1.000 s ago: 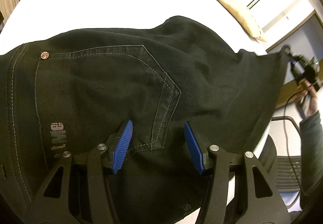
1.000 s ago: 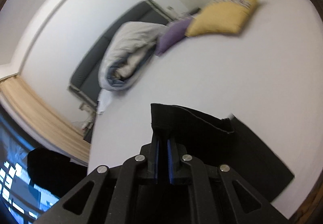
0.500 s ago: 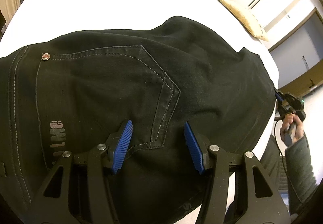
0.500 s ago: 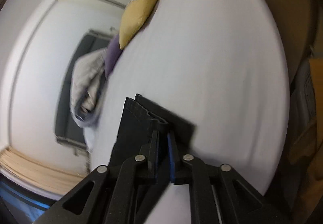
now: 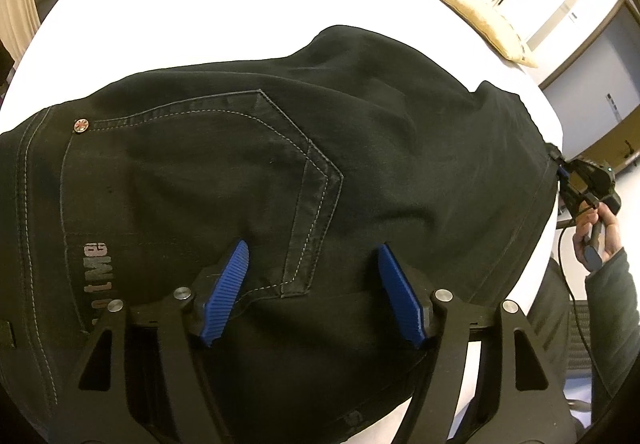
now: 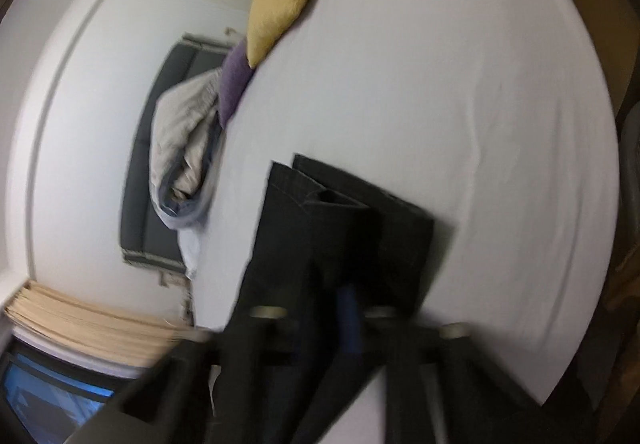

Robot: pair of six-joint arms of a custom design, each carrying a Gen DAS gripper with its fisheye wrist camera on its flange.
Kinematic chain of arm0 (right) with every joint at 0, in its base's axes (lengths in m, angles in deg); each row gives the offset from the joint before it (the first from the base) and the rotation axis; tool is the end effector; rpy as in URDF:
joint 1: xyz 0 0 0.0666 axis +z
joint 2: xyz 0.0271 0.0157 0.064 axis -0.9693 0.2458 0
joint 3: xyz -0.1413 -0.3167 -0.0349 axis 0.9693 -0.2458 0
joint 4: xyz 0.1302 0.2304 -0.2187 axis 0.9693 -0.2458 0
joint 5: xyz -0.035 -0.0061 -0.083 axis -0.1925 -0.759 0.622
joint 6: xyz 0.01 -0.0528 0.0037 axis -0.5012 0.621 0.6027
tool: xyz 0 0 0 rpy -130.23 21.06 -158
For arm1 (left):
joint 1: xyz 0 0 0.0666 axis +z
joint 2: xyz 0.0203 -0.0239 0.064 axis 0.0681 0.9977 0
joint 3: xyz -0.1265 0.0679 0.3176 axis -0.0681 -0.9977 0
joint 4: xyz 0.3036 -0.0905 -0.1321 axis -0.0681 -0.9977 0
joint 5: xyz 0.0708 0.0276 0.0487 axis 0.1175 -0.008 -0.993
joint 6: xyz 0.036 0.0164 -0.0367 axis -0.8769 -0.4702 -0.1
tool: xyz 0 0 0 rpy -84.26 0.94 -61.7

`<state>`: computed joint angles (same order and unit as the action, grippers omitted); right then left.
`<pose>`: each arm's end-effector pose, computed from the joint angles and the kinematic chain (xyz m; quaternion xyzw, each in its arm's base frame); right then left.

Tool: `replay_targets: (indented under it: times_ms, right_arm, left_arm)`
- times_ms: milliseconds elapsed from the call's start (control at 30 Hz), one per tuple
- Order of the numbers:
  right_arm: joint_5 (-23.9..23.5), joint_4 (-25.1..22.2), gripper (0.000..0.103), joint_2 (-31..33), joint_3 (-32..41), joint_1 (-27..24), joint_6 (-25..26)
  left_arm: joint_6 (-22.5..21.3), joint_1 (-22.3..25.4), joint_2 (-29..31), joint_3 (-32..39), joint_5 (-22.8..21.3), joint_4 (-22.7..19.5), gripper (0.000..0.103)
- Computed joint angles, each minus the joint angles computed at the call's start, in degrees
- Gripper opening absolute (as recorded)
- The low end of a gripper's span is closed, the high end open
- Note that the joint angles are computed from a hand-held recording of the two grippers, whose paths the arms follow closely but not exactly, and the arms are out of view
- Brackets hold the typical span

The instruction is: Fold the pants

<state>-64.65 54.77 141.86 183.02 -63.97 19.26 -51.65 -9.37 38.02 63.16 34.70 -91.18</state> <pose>0.6771 0.1564 0.3152 0.2454 0.8267 0.4258 0.2739 0.4920 -0.1185 0.3788 -0.1656 0.9497 -0.1272 0.2335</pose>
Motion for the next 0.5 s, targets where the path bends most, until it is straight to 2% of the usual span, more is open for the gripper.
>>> replay_targets:
  times_ms: [67,233,333,500]
  right_arm:
    - [3.2,3.5,0.004,-3.0,-4.8,0.0,-1.5]
    - [6.4,10.0,0.004,-9.0,-16.1,-0.3,-2.9]
    - [5.9,12.2,0.003,-8.8,-18.2,-0.5,-5.1]
    - [6.7,12.9,0.003,-8.6,-18.5,-0.4,-5.2]
  left_arm:
    - [0.2,-0.1,0.3,0.5,-0.2,-0.4,0.067]
    - [2.0,-0.4,0.1,0.5,-0.3,0.5,0.068]
    - [2.2,-0.3,-0.6,0.1,-0.4,0.8,0.071]
    - [2.8,-0.4,-1.7,-1.4,-0.3,2.3,0.071]
